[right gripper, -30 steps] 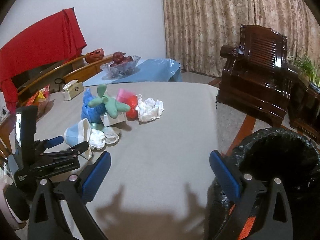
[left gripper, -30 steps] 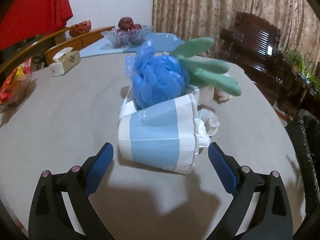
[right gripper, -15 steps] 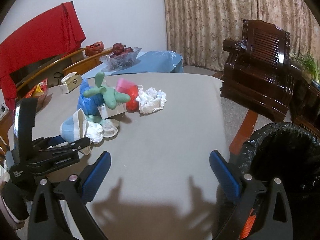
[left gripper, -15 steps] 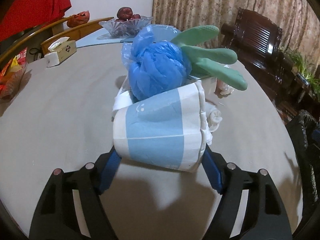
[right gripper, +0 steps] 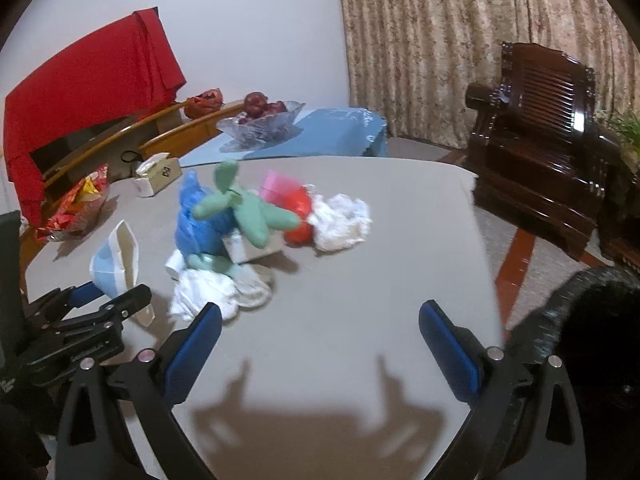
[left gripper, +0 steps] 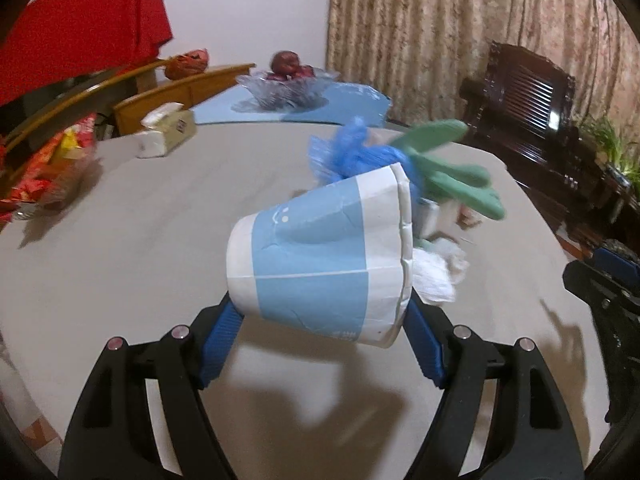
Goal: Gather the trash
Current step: 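Grasp the blue-and-white paper cup with the left tool while the right tool grasps white tissue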
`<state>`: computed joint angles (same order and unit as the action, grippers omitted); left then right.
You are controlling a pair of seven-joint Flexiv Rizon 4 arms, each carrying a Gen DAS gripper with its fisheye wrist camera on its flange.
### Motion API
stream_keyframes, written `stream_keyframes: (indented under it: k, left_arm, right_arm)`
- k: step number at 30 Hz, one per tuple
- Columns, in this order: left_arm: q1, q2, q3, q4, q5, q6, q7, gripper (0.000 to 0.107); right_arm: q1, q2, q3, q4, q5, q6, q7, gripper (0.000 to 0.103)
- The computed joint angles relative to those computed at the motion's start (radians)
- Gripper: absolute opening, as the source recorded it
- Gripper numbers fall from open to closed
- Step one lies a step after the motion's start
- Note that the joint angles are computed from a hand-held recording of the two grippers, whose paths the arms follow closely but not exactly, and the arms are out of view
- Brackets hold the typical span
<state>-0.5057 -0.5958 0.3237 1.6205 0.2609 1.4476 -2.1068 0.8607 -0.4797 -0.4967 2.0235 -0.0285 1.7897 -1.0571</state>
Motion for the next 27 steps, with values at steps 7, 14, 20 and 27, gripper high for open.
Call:
stream_keyframes:
  k: [7, 14, 20, 27]
  left_arm:
    - [-0.01, 0.028, 0.054, 0.03, 0.038, -0.012, -0.057, 0.073]
    - [0.018, 0.052, 0.056, 0.06, 0.07, -0.014, -0.098, 0.073]
    - [0.026, 0.069, 0.055, 0.078, 0.095, -0.012, -0.126, 0.073]
    - [0.046, 0.075, 0.03, 0.082, 0.102, -0.014, -0.13, 0.073]
  right_arm:
    - [-0.103, -0.06, 0.156, -0.12, -0.064, -0.05, 0.033, 0.086]
    - [-0.187, -0.104, 0.28, -0.204, -0.168, -0.116, 0.065, 0.066]
    - [-0.255, -0.139, 0.365, -0.264, -0.251, -0.211, 0.105, 0.049]
    - [-0.275, -0.14, 0.373, -0.256, -0.321, -0.231, 0.17, 0.032]
